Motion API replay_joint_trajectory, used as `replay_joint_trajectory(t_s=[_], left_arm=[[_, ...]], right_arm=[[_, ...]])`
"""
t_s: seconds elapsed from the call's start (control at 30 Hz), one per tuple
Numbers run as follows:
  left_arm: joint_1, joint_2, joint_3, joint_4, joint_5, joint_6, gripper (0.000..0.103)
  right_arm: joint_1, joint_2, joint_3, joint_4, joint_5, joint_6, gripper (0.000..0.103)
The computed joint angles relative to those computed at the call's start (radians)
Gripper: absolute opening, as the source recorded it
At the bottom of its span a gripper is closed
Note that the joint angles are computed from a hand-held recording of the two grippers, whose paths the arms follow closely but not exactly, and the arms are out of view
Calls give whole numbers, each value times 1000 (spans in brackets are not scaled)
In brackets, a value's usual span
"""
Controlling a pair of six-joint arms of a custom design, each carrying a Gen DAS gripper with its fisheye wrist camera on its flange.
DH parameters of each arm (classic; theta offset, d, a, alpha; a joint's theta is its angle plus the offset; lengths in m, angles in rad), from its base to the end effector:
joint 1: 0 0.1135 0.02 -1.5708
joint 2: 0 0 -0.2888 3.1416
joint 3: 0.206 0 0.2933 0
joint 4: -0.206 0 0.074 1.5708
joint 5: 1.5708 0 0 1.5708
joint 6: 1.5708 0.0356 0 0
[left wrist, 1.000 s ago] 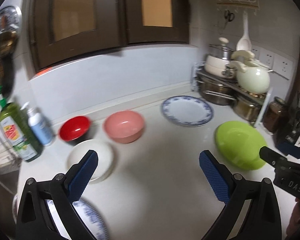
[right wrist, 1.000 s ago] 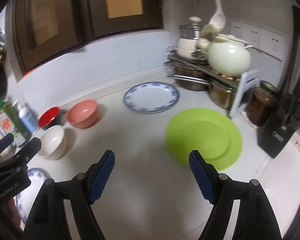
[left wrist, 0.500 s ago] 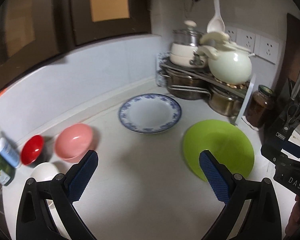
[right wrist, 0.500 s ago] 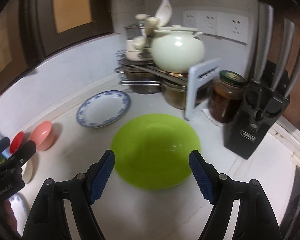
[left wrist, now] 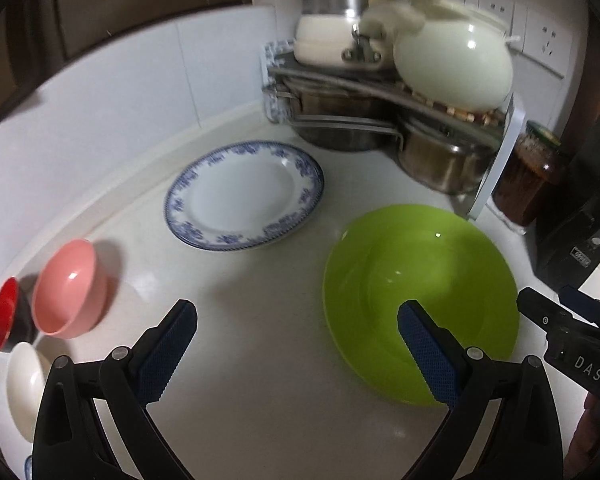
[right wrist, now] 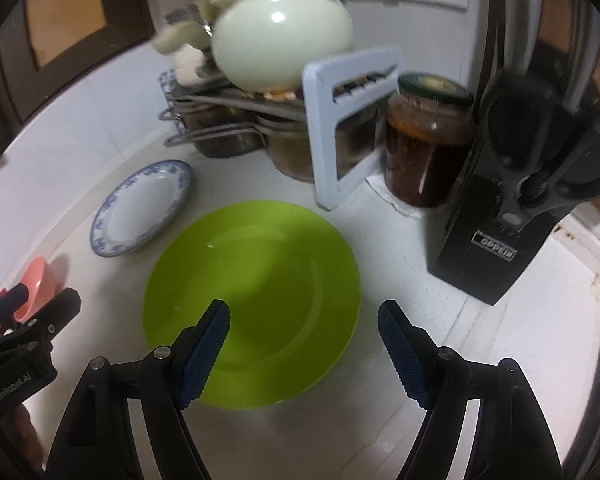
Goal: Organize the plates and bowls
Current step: 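Move both grippers to the rim of the lime-green plate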
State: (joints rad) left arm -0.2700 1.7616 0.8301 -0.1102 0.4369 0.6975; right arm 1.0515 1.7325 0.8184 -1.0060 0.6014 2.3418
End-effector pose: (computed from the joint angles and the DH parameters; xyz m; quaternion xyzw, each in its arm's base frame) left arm 0.3312 -0.1073 0.1107 0.4884 0.8078 -0.1503 0.2938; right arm 0.1435 0.2104 0.1107 0.5245 0.7825 -0.1280 0.3102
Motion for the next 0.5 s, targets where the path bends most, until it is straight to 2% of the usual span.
replay_joint_trajectory(t_s=[0.2, 0.5], left_arm=[[-80, 95, 40, 20, -69, -31, 99], [-162, 212, 106, 18, -128, -48, 92]], right_arm=[[-78, -25, -130, 205, -40, -94, 77], [-165, -16, -220, 342, -75, -178, 76]])
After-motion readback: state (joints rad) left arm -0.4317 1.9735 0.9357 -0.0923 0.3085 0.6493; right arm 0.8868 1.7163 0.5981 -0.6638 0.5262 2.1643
